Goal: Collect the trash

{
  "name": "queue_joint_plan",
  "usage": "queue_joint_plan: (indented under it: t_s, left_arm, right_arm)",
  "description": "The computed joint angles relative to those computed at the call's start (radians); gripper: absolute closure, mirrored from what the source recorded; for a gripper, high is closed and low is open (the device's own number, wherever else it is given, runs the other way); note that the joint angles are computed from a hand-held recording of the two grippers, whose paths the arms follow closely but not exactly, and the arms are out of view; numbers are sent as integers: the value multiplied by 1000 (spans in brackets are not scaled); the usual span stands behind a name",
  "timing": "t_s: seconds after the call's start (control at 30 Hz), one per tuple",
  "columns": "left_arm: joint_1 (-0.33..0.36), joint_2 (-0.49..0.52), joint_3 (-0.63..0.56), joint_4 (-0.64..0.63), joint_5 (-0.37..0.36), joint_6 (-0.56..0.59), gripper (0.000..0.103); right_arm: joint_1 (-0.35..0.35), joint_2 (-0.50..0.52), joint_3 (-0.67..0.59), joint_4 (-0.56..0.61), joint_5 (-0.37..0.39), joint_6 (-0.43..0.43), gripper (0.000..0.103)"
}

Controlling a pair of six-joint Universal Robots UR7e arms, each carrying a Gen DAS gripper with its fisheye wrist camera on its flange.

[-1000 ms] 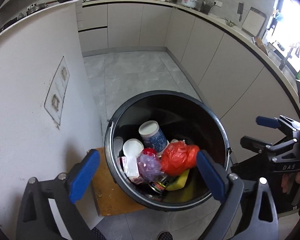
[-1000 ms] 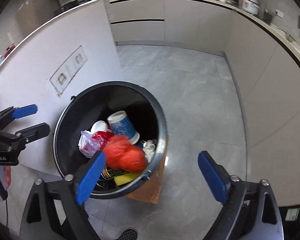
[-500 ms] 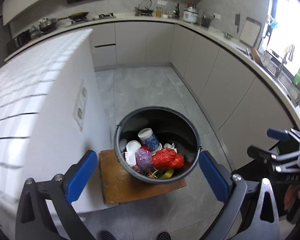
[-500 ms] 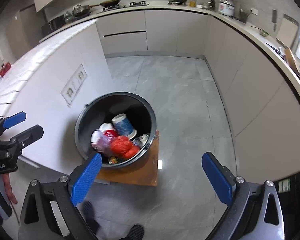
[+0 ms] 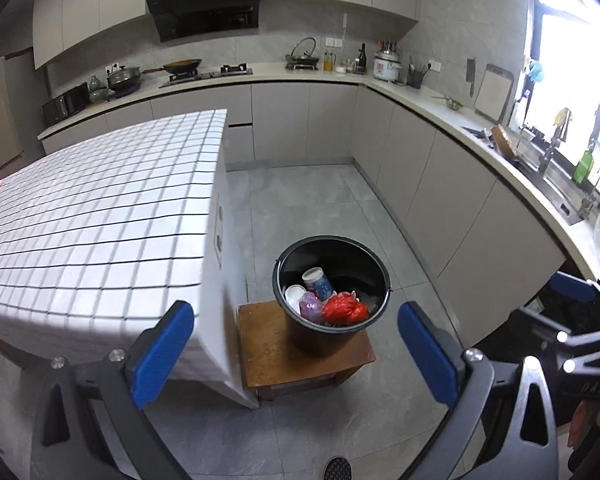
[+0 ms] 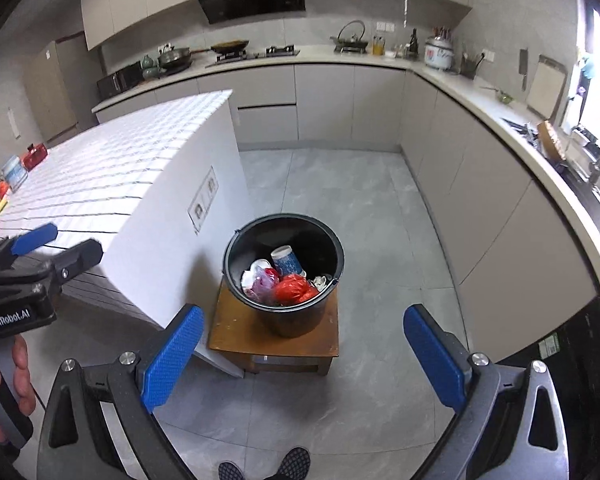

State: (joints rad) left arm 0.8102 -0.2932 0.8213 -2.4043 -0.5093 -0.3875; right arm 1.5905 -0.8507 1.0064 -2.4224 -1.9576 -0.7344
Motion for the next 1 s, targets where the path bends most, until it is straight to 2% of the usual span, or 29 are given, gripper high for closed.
queue_joint_plan:
  t_s: [0.13,0.27,0.37,0.53,1.0]
  left_arm:
    - [-30,-74,132,-97,6,21,1]
    - [-42,-111,204,-189,7,49,1]
    - [-43,-121,224,-211,9,56,1]
    - [-50,-139,262,-246,16,62,1]
    - [-51,-116,227,-256,32,94,1]
  right_arm:
    - [39,-87,129,-87,1,0,1]
    - [66,-147,229,-151,4,-3,1]
    - [78,-167,269,-177,5,-2,1]
    - [86,-177,288,-183,3,2,1]
    - [78,-159,238,-158,21,-4,1]
